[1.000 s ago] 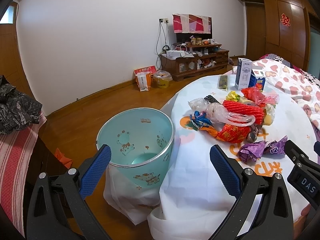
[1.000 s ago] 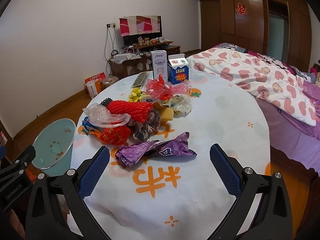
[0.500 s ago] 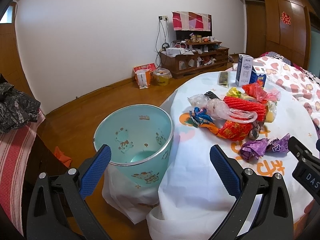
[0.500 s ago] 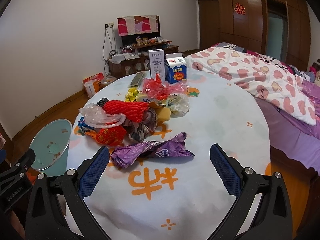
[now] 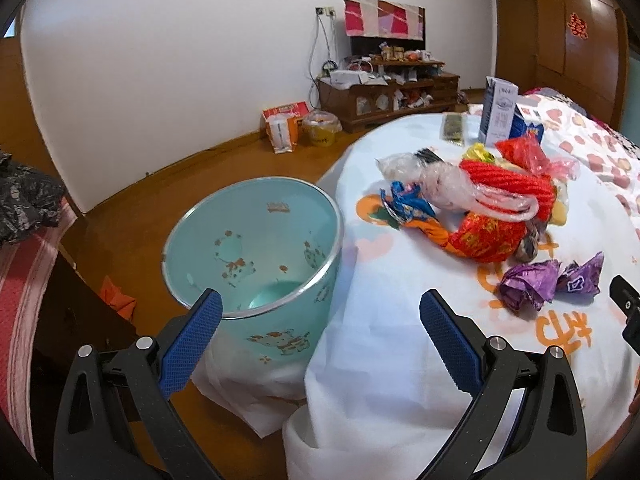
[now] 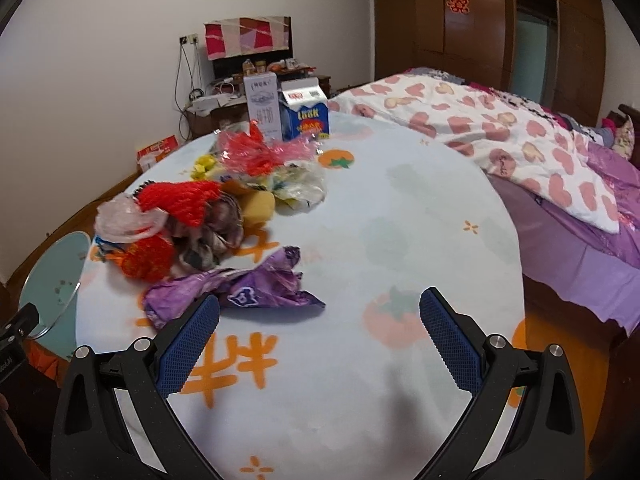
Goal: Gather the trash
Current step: 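Grasp the purple wrapper with the right tool while the left tool grasps the clear plastic bag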
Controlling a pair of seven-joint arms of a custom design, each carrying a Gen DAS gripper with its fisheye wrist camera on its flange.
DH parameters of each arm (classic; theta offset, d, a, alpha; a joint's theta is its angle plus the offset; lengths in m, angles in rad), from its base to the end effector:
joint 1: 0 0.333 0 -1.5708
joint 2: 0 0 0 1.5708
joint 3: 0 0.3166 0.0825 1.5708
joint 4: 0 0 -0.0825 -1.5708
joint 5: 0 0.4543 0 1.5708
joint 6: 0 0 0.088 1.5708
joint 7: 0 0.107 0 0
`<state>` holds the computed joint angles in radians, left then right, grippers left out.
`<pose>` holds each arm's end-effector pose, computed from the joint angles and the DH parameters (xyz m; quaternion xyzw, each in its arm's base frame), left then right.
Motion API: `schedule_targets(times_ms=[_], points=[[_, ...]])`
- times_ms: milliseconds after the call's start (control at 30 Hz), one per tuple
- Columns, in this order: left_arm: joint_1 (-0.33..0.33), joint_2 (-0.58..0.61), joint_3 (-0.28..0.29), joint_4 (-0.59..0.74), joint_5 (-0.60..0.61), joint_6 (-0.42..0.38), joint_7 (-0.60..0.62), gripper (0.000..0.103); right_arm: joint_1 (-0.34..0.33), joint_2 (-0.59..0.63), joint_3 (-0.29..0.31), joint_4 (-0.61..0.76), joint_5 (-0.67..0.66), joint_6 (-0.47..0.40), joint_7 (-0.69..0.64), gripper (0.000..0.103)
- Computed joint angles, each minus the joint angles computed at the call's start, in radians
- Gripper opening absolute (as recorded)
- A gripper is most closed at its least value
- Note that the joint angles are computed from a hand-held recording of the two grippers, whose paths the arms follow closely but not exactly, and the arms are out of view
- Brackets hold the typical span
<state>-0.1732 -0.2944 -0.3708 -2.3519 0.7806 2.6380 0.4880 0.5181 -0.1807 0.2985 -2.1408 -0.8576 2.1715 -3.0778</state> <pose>0.4663 -0.3092 0.4595 -0.6251 0.6719 -0.2482 0.3101 0.4217 0.4141 0.4861 -0.5144 0.7593 -0.3152 0.2438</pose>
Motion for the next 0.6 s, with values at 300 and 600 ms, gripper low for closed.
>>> schedule_targets(times_ms=[300, 600], points=[[-0.006, 0.063, 0.020, 0.021, -0.035, 0.044, 0.048, 0.097, -0.017, 0.019, -0.026, -0.023, 0.018, 0.129, -0.034, 0.097], [-0.013, 0.105, 0.033, 0.060, 0.010, 0.038, 0.023, 0.097, -0.038, 0.101, -0.069, 0.026, 0.076, 0.250, -0.120, 0.068]])
